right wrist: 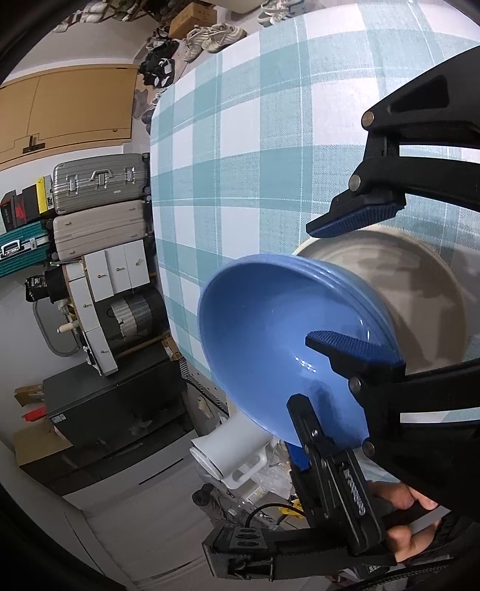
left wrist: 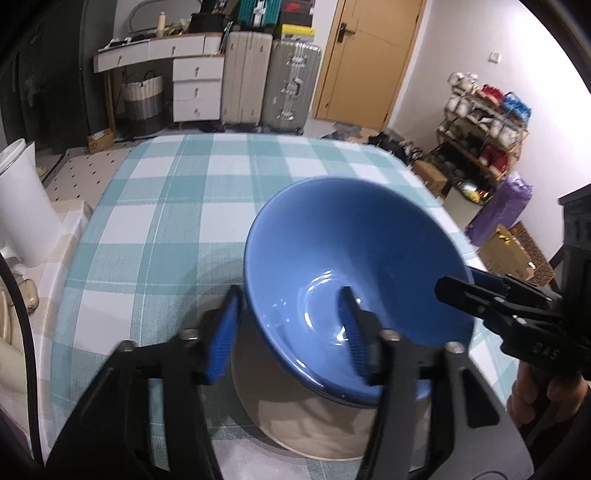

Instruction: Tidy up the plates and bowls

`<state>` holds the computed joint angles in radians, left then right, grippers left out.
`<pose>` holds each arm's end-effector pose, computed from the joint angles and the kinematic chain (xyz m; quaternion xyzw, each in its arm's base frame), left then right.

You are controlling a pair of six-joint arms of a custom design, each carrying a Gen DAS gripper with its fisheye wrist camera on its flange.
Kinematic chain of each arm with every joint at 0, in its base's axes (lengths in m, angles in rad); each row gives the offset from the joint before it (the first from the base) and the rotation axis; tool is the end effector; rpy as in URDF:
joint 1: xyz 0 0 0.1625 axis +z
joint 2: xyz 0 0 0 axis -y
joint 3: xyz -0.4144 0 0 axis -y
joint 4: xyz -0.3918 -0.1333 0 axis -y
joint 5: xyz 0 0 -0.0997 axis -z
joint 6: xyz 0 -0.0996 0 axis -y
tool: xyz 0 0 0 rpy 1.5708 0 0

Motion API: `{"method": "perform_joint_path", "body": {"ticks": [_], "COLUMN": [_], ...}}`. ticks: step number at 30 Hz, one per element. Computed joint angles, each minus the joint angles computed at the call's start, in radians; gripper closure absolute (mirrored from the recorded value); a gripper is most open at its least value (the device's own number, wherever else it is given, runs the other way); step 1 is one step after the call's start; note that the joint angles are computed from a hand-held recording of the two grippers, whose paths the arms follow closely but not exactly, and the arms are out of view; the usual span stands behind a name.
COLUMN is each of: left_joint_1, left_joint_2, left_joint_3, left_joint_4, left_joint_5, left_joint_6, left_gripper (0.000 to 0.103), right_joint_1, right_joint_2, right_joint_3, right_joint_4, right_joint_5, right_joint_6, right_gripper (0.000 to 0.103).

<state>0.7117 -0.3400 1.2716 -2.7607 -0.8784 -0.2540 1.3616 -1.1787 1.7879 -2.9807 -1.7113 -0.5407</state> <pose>-0.4321 -0.6326 -0.0624 0.2362 0.9035 -0.2806 0.2217 -0.0120 -0.6311 0.3242 0.1246 -0.9106 0.3381 0.2025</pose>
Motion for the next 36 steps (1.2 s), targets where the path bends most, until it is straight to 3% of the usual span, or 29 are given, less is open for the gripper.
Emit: {"method": "perform_joint_path", "body": {"ticks": [2, 3, 9, 11, 16, 24, 36], "left_joint_1": [-0.006, -0.012, -0.030, -0.037, -0.053, -0.065, -0.064], "left_joint_2": [-0.011, -0.023, -0.064, -0.078, -0.103, -0.151, -0.144], "left_joint_3": [0.029, 0.055, 0.137, 0.167, 0.253, 0.405, 0.486], "left_joint_4": [-0.062, -0.099, -0.225, -0.267, -0.413, -0.631, -0.767], "left_joint_5": [-0.003, 0.004, 0.009, 0.005, 0.024, 0.026, 0.012], "left_joint_6": [0.032, 0.048, 0.107, 0.132, 0.203, 0.276, 0.383], "left_gripper": [0.031, 0.024, 0.012, 0.000, 0.001, 0.001, 0.001], "right_joint_1": [-0.013, -0.019, -0.036, -0.045, -0.072, -0.113, -0.161], "right_joint_2": [-0.020, -0.029, -0.087, -0.104, -0.132, -0.141, -0.105], "right_joint_3": [0.014, 0.020, 0.075, 0.098, 0.149, 0.217, 0.268], "right_joint_4": [0.002, 0.002, -0.041, -0.075, -0.139, -0.228, -0.312], "right_joint_5": [0.044, 0.065, 0.154, 0.188, 0.285, 0.362, 0.421], "right_joint_6": [-0.008, -0.014, -0.099, -0.142, -0.222, -0.339, -0.445], "right_gripper": [0.028, 0.025, 0.001, 0.001, 0.001, 0.001, 0.001]}}
